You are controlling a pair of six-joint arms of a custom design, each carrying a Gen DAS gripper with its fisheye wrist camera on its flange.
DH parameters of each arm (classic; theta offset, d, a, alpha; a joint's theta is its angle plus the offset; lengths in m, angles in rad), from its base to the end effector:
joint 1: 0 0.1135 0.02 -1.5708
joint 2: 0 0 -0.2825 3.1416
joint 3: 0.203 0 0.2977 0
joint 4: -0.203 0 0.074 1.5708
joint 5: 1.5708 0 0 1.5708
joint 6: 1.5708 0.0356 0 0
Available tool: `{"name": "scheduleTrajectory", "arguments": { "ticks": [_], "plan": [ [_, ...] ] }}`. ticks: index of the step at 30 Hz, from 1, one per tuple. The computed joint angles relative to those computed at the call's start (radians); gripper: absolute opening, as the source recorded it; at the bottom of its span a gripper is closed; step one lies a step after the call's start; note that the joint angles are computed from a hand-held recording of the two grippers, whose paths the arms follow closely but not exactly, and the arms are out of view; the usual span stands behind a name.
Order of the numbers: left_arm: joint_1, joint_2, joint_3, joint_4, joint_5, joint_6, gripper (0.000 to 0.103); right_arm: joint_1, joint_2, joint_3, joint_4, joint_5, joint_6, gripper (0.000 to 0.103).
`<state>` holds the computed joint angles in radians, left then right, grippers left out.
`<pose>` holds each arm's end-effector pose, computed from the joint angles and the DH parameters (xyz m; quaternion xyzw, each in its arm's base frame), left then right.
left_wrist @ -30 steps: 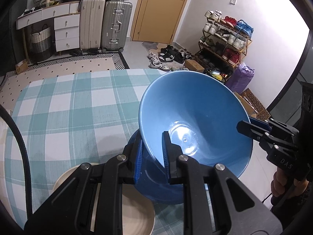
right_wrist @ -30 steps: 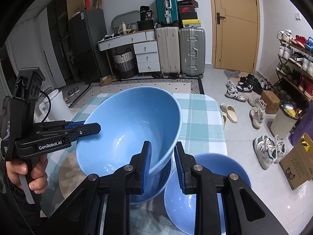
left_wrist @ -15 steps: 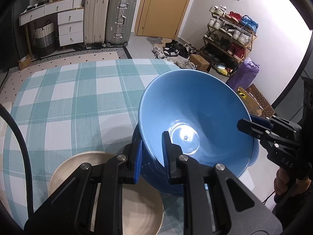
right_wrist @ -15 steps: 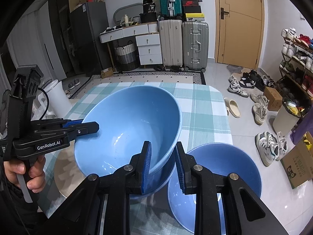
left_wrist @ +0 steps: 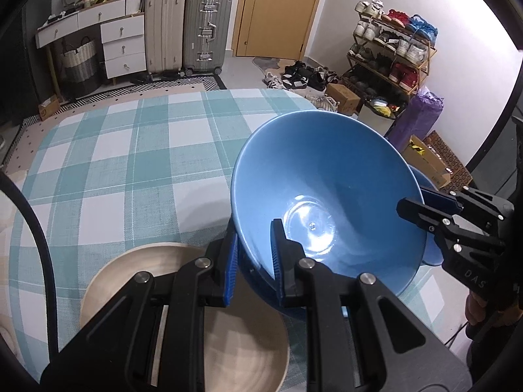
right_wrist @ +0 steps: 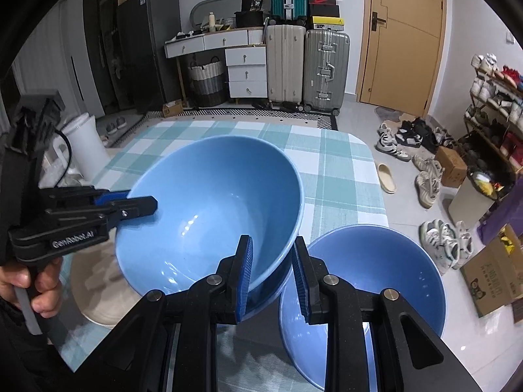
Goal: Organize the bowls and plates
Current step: 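Carry the held blue bowls over the cream plate stack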
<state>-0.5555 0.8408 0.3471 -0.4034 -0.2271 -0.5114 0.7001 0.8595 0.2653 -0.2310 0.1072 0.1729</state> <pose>0.1611 -0.0906 0.1537 -0.0168 0.9383 -0.0749 0.3371 0.1439 0.1163 0.1336 -0.2235 0.9029 0.1085 0.3507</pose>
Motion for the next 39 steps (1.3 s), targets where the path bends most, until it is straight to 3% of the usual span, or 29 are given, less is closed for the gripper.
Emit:
{"name": "scheduleTrajectory", "arguments": {
  "ticks": [13, 39],
  "plan": [
    [-0.02, 0.099, -0.031, 0.092, -0.052, 0.01, 0.014, 0.057, 0.08, -0.026, 0.087, 0.073, 0.02, 0.026],
    [-0.041, 0.202, -0.019, 0.119, -0.1, 0.015, 0.016, 0.102, 0.187, -0.047, 0.177, 0.137, 0.042, 0.03]
  ]
}}
